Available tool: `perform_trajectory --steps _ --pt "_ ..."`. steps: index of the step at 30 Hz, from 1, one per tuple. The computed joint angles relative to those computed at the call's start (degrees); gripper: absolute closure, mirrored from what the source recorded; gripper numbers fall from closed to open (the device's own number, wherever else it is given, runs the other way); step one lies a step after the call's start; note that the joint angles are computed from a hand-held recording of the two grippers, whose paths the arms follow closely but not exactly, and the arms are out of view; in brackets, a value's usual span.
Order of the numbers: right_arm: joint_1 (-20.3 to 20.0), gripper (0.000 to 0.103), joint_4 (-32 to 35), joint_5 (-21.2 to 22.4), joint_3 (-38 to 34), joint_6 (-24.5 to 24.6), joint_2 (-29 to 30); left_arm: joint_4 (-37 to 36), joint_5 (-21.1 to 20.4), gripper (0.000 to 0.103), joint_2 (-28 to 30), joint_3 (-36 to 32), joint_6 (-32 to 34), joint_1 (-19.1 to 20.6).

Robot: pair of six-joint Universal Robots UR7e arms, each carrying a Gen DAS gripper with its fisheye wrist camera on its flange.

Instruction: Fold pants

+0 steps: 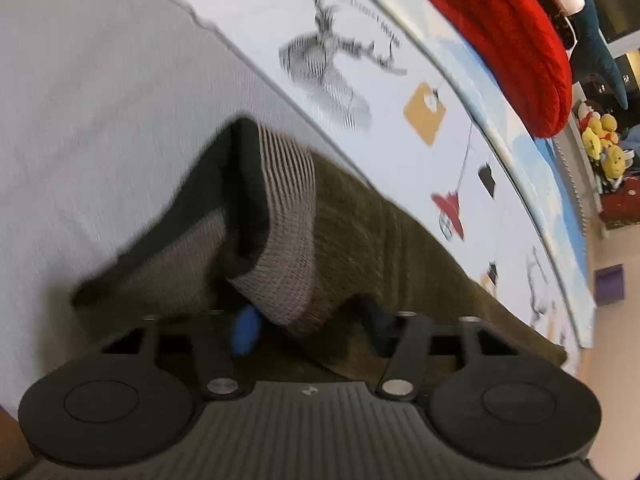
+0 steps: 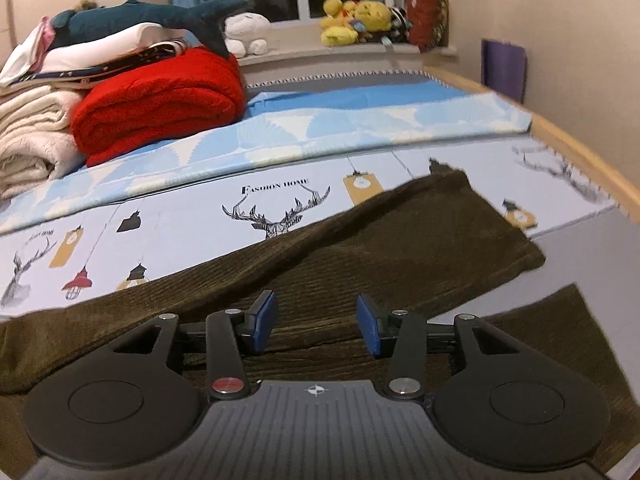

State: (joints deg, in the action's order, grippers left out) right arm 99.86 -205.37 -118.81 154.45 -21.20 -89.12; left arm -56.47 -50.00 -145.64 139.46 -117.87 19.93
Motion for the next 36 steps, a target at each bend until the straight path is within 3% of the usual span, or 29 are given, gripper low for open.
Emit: perform_trajectory --steps 3,5,11,15,28,29,32,33,36 --pt "-2.1 0.056 1.5 2.4 -1.7 3.7 1.4 7.2 2.0 0.08 2.5 -1.8 -5.1 -2.7" --pt "-3.4 0.056 1.2 3.9 -3.2 5.5 3.4 7.4 3.5 0.08 4.5 -2.1 -3.9 -2.5" --pt "-7.7 0.056 -1.7 7.2 -8.4 11.1 12.6 1.5 3.7 0.078 4.5 -1.5 1.7 1.9" --pt "-9.5 0.056 -0.1 8.3 -12.4 15.6 17.8 -5.7 2.9 0.074 5.0 -0.4 7.4 7.2" --pt "-11.1 0.056 0.7 9.2 -20.6 18.1 27.7 -5.9 2.5 0.075 10.0 -0.8 9.0 8.8" --pt "-11.1 0.058 0.5 9.3 -20.7 17.5 27.9 -5.7 2.5 0.076 10.2 -0.9 9.3 8.6" --pt "-10.3 0.091 -0.9 9.0 -20.7 14.1 28.7 -4.4 2.3 0.077 10.0 -1.2 9.8 7.7" --pt "-9.8 0.096 -1.9 8.0 -20.6 13.0 28.9 -4.0 2.3 0.078 9.9 -1.3 9.7 7.3" --pt "-8.9 0.099 -2.1 8.7 -19.4 13.1 26.3 -2.8 2.1 0.079 9.1 -1.5 8.9 6.1"
